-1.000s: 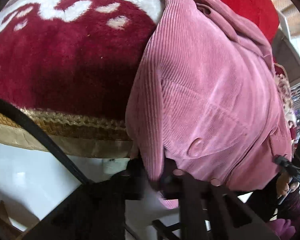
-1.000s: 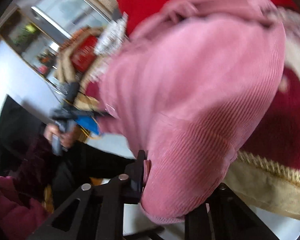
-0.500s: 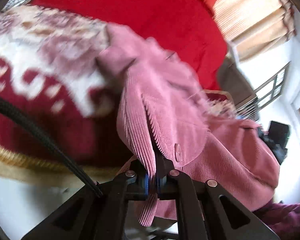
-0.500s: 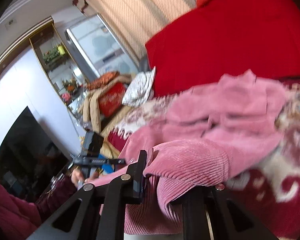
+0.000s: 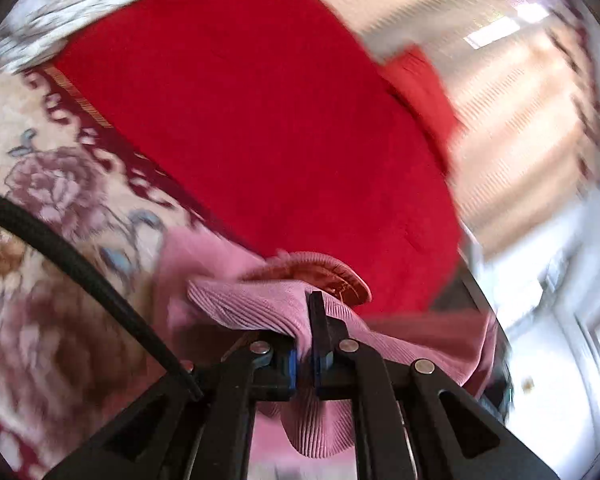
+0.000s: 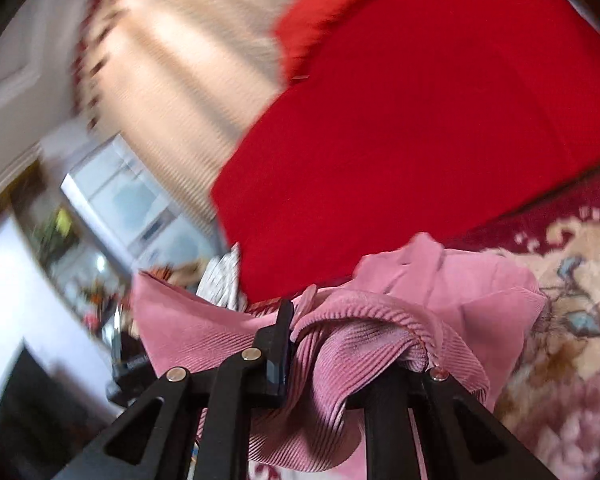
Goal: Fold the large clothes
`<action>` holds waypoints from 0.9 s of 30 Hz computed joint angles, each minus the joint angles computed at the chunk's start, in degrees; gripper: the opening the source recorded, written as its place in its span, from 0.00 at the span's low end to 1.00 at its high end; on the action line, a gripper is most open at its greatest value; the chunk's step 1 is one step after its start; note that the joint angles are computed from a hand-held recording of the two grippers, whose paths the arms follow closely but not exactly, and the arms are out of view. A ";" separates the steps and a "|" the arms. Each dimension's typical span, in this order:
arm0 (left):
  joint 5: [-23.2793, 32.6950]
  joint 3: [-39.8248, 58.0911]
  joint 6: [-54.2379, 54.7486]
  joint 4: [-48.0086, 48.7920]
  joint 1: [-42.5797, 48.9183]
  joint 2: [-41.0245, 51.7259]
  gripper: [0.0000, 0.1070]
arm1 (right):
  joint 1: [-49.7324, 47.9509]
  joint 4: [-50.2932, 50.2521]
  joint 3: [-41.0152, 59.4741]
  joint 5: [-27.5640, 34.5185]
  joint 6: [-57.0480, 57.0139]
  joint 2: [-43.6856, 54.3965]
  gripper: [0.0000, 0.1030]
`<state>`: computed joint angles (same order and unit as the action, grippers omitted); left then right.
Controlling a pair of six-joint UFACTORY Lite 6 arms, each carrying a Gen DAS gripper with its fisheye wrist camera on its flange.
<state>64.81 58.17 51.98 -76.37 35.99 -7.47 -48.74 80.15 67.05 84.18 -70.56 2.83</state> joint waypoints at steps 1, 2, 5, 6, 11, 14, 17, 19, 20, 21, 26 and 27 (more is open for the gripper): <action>-3.52 0.41 -0.17 -1.17 -2.55 2.60 0.05 | 1.26 -0.05 3.22 -1.51 2.31 3.96 0.16; -7.24 0.41 0.06 -2.40 -5.12 5.54 0.08 | 3.70 -0.14 7.35 -3.63 6.04 9.70 0.16; -12.34 2.08 -2.85 -2.20 -8.51 11.90 0.09 | 7.58 -2.53 18.19 -5.96 15.25 23.93 0.16; -12.06 1.49 -2.75 -4.18 -8.52 13.05 0.10 | 7.79 -2.45 20.06 -5.56 16.90 27.04 0.17; -9.30 -0.32 0.46 -12.65 -6.23 11.04 0.55 | 8.30 -1.79 28.83 -1.38 21.60 34.82 0.17; -11.00 -6.51 1.03 -18.58 -4.90 3.13 0.70 | 8.52 -1.45 29.76 -0.87 21.77 35.00 0.18; -11.87 -4.99 -1.25 -14.29 -5.56 0.64 0.70 | 7.72 0.54 30.27 1.43 22.97 35.40 0.30; -12.38 -4.94 -1.80 -11.33 -5.89 -1.23 0.70 | 5.84 3.67 29.27 3.73 23.91 35.63 0.62; -12.43 -5.41 -1.64 -10.28 -6.16 -1.95 0.70 | 4.82 5.47 27.27 3.72 23.60 34.47 0.90; -12.61 -5.38 -1.96 -9.01 -6.69 -2.03 0.70 | 3.45 7.83 24.08 2.99 22.36 32.45 0.95; -10.91 -6.72 -5.46 -1.66 -6.19 -3.30 0.70 | -0.34 6.11 22.68 5.23 15.96 25.81 0.91; -11.79 -6.53 -6.15 0.17 -6.92 -3.37 0.70 | -0.04 3.91 21.59 4.57 13.54 23.17 0.89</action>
<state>53.02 51.64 45.83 -76.21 29.07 -10.84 -48.78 84.06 88.63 88.75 -57.02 26.00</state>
